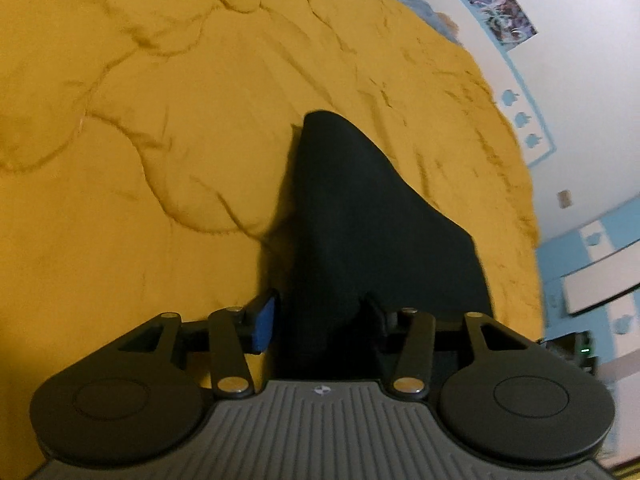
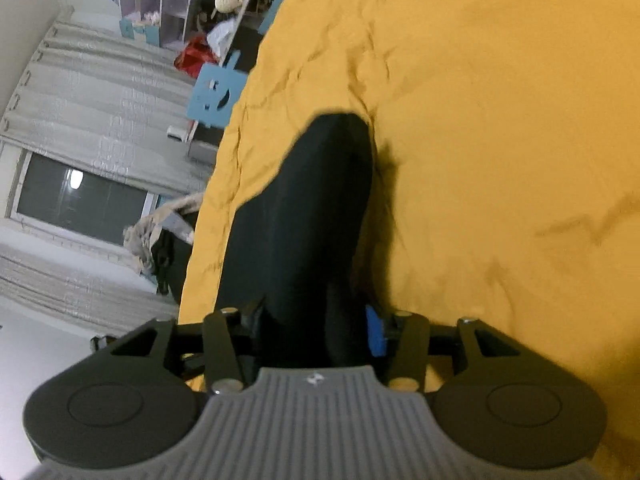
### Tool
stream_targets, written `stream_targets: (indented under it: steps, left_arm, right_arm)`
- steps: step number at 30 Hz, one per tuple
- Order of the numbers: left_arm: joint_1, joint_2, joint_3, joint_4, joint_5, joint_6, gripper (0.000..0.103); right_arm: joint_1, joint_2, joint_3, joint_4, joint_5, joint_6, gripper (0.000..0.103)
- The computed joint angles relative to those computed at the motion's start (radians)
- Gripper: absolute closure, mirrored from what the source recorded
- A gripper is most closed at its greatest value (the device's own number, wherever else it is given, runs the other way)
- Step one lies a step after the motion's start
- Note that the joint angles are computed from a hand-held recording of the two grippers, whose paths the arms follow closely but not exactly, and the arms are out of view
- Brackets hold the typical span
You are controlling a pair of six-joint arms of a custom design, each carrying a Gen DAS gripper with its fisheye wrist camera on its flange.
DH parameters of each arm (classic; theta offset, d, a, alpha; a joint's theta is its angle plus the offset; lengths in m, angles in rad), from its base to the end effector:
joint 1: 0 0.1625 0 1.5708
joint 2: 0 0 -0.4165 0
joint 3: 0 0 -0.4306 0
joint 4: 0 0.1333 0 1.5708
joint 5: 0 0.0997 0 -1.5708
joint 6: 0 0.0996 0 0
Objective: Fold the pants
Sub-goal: 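Lay the folded pants on the bed and open both grippers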
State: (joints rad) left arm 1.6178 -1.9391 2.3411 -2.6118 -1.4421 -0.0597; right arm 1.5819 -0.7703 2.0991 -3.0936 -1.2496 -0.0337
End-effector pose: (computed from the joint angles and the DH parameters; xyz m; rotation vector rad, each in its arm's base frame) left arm 0.1640 -0.3780 0.3628 -0.2141 2.8621 -0.9505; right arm 0.1705 -0.5163 -0.0390 -0.1072 2.8083 -0.2786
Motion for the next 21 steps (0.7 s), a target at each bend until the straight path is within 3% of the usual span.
stream_targets:
  steps: [2, 3, 4, 6, 9, 11, 14, 16, 18, 20, 21]
  left_arm:
    - [0.017, 0.007, -0.007, 0.013, -0.038, 0.02, 0.048]
    - [0.019, 0.014, -0.013, 0.032, -0.049, 0.039, 0.056]
    - [0.009, 0.013, -0.011, 0.043, -0.046, 0.059, 0.072]
    - [-0.01, -0.001, 0.004, 0.019, -0.046, 0.085, 0.082]
    - [0.015, -0.008, 0.006, -0.017, -0.122, 0.1, 0.083]
    - [0.026, -0.001, 0.0, -0.018, -0.115, 0.082, 0.083]
    - [0.008, 0.007, 0.002, -0.001, -0.017, 0.046, 0.082]
    - [-0.007, 0.005, 0.005, 0.013, 0.02, 0.046, 0.077]
    - [-0.054, -0.017, 0.02, 0.024, 0.115, 0.045, 0.067]
    - [-0.133, -0.057, 0.049, 0.035, 0.244, 0.048, 0.061]
    - [-0.178, -0.077, 0.068, 0.029, 0.315, 0.059, 0.056]
  right_arm:
    - [0.013, -0.002, 0.012, -0.008, -0.05, -0.034, 0.064]
    - [0.016, -0.003, 0.016, -0.013, -0.067, -0.042, 0.068]
    - [0.016, -0.001, 0.019, -0.026, -0.065, -0.036, 0.07]
    - [0.011, -0.003, 0.025, -0.044, -0.033, -0.017, 0.075]
    - [0.001, -0.018, 0.047, -0.089, 0.052, 0.022, 0.077]
    - [-0.012, -0.018, 0.058, -0.105, 0.09, 0.055, 0.077]
    - [-0.012, -0.015, 0.072, -0.087, 0.03, 0.088, 0.077]
    - [-0.004, -0.011, 0.085, -0.109, -0.027, 0.057, 0.076]
    - [0.023, -0.018, 0.103, -0.162, -0.098, -0.057, 0.066]
    - [0.091, -0.023, 0.121, -0.259, -0.241, -0.242, 0.054]
    - [0.115, -0.024, 0.126, -0.287, -0.285, -0.29, 0.05]
